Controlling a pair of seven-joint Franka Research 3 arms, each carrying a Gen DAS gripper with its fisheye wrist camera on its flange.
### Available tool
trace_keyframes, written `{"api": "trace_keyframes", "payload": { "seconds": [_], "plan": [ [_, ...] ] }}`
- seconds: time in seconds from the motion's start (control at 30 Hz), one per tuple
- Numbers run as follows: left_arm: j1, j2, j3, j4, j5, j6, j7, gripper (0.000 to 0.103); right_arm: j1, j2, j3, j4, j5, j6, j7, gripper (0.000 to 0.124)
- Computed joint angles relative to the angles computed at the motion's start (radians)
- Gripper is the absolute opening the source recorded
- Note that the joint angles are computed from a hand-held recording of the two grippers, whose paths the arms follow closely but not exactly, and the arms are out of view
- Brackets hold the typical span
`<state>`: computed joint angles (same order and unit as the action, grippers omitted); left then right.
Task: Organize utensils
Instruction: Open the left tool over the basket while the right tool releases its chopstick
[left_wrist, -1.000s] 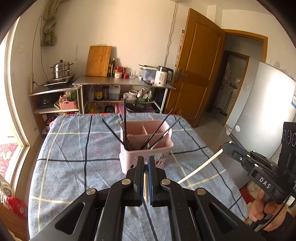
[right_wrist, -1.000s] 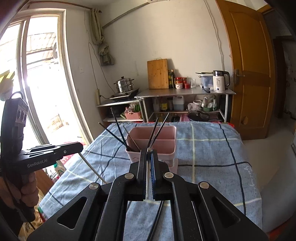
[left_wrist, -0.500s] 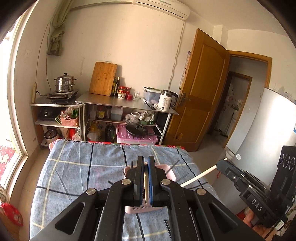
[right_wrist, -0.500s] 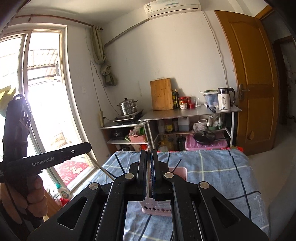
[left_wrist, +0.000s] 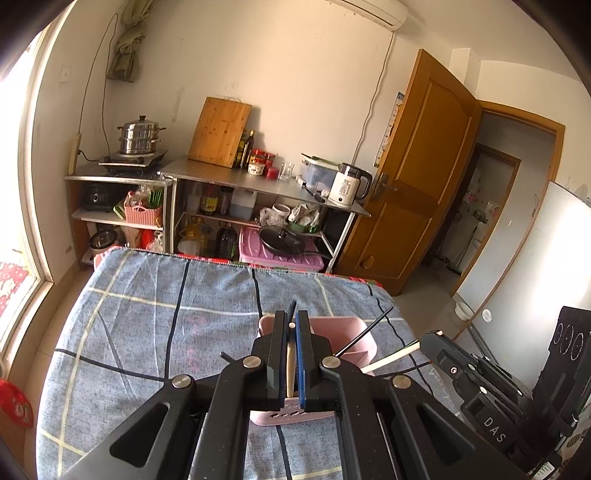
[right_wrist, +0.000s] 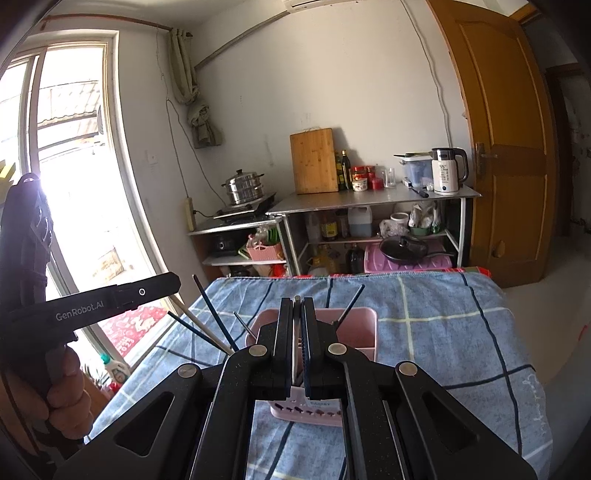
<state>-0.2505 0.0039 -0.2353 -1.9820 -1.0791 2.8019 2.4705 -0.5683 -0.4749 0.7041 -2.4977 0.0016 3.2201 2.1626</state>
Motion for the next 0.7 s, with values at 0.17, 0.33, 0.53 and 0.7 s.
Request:
{"api": "trace_keyframes", "payload": {
  "seconds": [0.17, 0.33, 0.53, 0.7],
  "plan": [
    [0.0, 0.026, -0.01, -0.008, 0.047, 0.026, -0.03, 0.004, -0.006, 0.035, 0.013, 0.002, -0.007, -0.003, 0.004, 0.004],
    [0.007, 0.042, -0.024, 0.003, 0.032, 0.053, 0.001, 0.004, -0.01, 0.074, 0.021, 0.011, -0.033, -0.017, 0.016, 0.004],
    [0.009, 0.068, -0.041, 0.009, 0.161, 0.092, -0.068, 0.004, 0.005, 0.125, 0.002, 0.029, -0.091, -0.043, 0.047, 0.004],
    [0.019, 0.086, -0.053, 0.005, 0.284, 0.085, -0.163, 0.014, 0.096, 0.159, -0.089, 0.038, -0.133, -0.073, 0.052, 0.004]
  ]
}}
